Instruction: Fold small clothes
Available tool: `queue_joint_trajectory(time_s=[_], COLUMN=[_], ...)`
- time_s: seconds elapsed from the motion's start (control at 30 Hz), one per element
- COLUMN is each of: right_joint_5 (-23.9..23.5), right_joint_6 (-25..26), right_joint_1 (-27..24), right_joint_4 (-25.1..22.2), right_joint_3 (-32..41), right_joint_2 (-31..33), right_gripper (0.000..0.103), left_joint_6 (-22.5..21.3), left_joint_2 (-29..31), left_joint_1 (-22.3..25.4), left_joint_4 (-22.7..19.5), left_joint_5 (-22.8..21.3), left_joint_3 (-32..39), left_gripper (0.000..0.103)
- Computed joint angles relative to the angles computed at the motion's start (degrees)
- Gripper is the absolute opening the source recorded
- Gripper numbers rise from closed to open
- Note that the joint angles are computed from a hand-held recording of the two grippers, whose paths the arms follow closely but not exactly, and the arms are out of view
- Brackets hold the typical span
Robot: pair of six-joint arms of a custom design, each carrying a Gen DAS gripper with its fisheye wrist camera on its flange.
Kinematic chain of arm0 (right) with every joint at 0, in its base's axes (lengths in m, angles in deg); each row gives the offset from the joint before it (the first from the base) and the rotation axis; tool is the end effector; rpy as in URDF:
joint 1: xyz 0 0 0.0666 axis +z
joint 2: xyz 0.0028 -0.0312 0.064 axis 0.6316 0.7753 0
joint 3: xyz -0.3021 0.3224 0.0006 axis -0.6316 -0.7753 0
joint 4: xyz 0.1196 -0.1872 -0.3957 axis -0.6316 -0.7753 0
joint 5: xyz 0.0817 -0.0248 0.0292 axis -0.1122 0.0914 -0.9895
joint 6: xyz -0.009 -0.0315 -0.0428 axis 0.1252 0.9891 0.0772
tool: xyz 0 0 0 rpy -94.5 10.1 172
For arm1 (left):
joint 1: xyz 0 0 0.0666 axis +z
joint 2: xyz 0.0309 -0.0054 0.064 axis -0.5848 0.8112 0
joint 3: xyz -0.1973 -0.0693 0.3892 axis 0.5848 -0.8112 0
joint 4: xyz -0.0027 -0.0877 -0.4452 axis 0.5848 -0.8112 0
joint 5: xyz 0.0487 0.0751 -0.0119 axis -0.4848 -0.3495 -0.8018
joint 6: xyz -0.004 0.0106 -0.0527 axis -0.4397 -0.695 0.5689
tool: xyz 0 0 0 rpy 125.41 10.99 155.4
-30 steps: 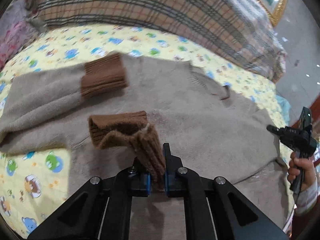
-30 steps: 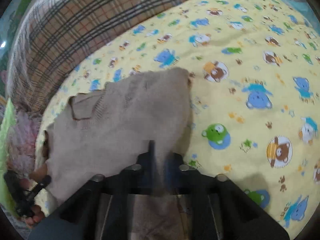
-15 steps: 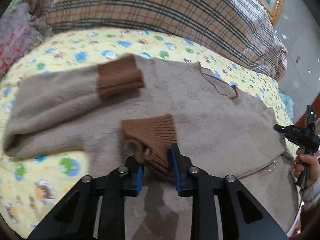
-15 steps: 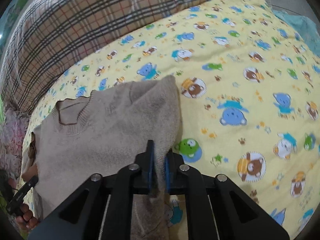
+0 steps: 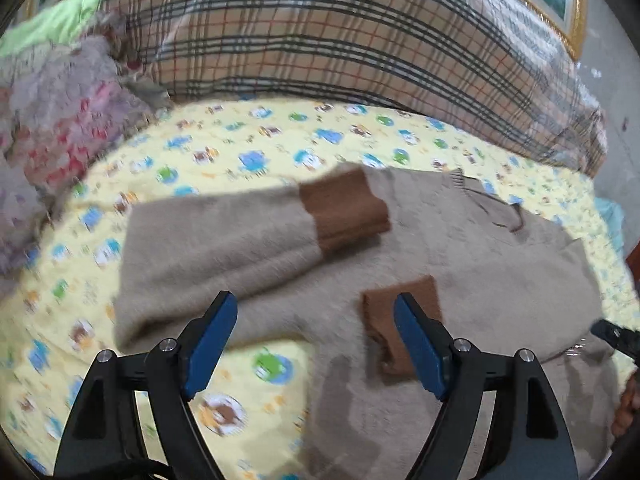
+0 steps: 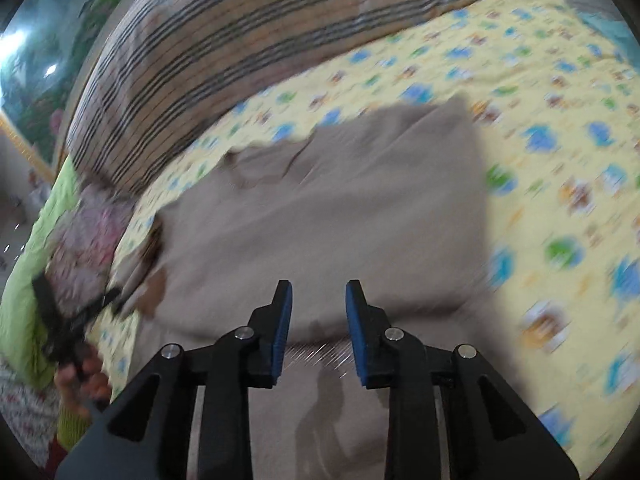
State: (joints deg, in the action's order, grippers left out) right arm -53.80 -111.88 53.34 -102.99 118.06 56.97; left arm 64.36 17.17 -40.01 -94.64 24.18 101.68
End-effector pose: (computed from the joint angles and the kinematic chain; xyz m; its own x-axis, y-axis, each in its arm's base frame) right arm 0.2935 0.0711 0.4072 -0.7054 0.4703 -0.5304 0.3133 0.8780 0.3619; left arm 0.4564 -0.0380 0.3860 -0.7290 0.0427 -0.6832 0.1401 0.9862 -0.0879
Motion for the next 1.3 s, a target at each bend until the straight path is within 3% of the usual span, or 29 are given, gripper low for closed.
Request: queue_joint_trajectory(time_s=[0.27, 0.33, 0.4, 0.43, 0.5, 0.53, 0.57, 0.7, 0.83, 1.07, 1.3], right_joint_5=[-4.6, -4.5, -4.5, -4.6, -4.6, -4.4, -4.1, -3.8, -2.8, 0.4, 3.0], right_joint_6=[-6.1, -6.8, -7.1, -7.3, -7.1, -6.9, -6.9, -7.8, -8.3, -9.4, -8.9], right_joint_1=[5.1, 5.8, 6.2, 6.2, 5.8, 5.6, 5.5, 4.9, 4.8, 2.1, -2.3], right_joint_4=[3.4, 3.7, 3.9, 3.8, 3.4, 3.1, 3.0, 3.3, 3.1, 0.2, -6.0], right_joint_3=[-2.1, -1.9, -1.9, -1.8, -1.8, -1.9, -1.9, -2.5, -3.1, -3.9, -4.1], right_joint_2=[2.0, 2.3, 2.2, 2.1, 2.0, 1.7, 1.7, 0.6, -1.7, -8.0, -15.1], right_gripper=[0.030, 0.030, 0.030, 0.030, 0.030, 0.030, 0.030, 0.030, 0.030, 0.030, 0.030], left_joint_6=[-11.8, -12.2, -10.5, -9.4, -7.8, -7.5, -7.4, -7.2, -4.8, 2.9, 5.7], left_joint_2=[9.2, 13.2, 15.1, 15.3, 15.4, 15.3, 15.1, 12.5, 7.9, 2.6, 6.7], left_joint_1=[-3.5, -3.5, -2.4, -1.6, -0.6, -0.4, -0.3, -1.1, -3.0, -13.5, -24.7], left_joint_4=[0.1, -1.6, -2.4, -2.2, -2.7, -3.0, -3.3, -4.0, -5.5, -5.0, -0.4], left_joint_5=[-10.1, -13.3, -12.0, -10.0, -7.3, -6.5, -5.9, -4.8, 1.3, 10.6, 6.9], left_joint_3=[6.0, 8.4, 9.7, 9.8, 10.3, 10.4, 10.5, 9.9, 9.4, 9.8, 9.8], left_gripper=[0.082, 0.082, 0.080, 0.075, 0.039, 0.028, 0.009, 0.007, 0.006, 0.007, 0.007])
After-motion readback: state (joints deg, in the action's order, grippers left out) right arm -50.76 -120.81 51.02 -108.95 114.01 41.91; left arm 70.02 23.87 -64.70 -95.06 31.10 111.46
